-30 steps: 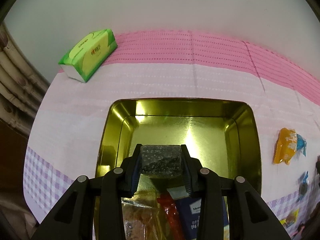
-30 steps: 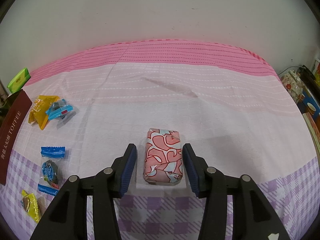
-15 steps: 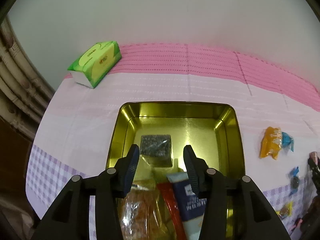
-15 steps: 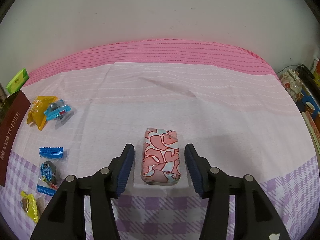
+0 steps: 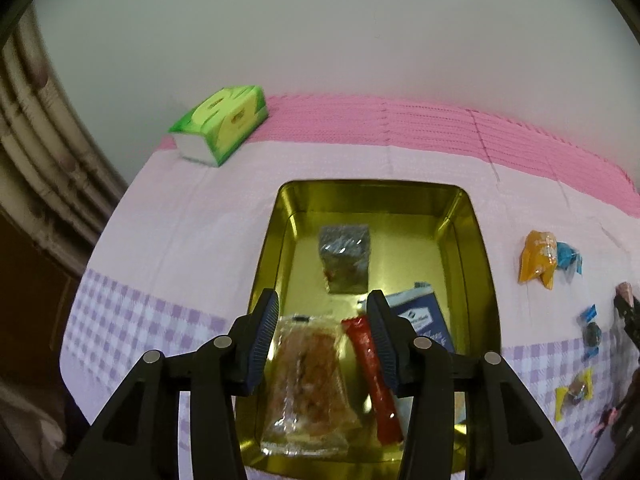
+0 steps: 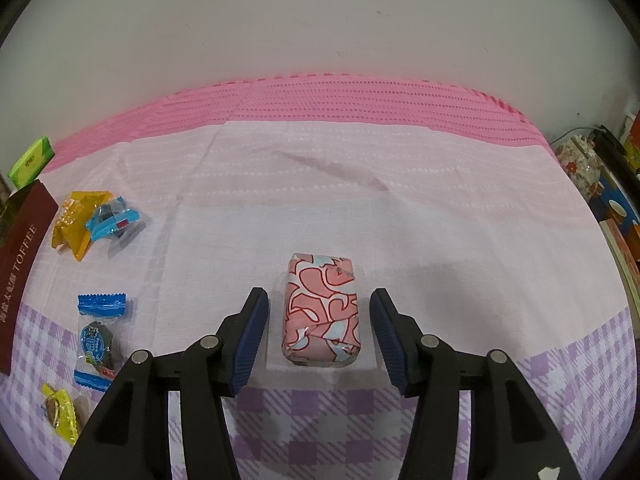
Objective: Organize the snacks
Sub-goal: 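Carry the pink box into the tin beside the crackers, open right gripper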
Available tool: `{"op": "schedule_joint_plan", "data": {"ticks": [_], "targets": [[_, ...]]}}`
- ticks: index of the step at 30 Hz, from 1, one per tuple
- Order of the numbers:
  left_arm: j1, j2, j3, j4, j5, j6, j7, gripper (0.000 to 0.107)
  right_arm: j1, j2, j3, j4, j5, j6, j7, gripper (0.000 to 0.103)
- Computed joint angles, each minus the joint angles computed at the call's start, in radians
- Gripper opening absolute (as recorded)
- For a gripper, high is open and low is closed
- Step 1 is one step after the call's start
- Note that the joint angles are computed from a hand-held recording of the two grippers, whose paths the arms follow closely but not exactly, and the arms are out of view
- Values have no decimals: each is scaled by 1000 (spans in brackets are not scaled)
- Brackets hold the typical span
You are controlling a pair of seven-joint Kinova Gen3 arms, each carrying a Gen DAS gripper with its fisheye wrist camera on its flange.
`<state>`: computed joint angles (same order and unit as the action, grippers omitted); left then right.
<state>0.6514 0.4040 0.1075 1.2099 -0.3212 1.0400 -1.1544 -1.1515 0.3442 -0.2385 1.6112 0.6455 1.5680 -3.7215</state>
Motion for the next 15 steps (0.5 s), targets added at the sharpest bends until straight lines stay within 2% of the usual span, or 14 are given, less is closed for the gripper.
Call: {"op": "schedule_joint_plan", "data": {"ticks": [6, 15], "targets": [[-34, -31, 4, 59, 43, -22, 24, 47, 4, -3, -4, -10, -11, 1, 19, 30], [-93, -79, 10, 142, 90, -76, 58, 47, 17, 25, 13, -77, -42, 35, 72, 27]]}}
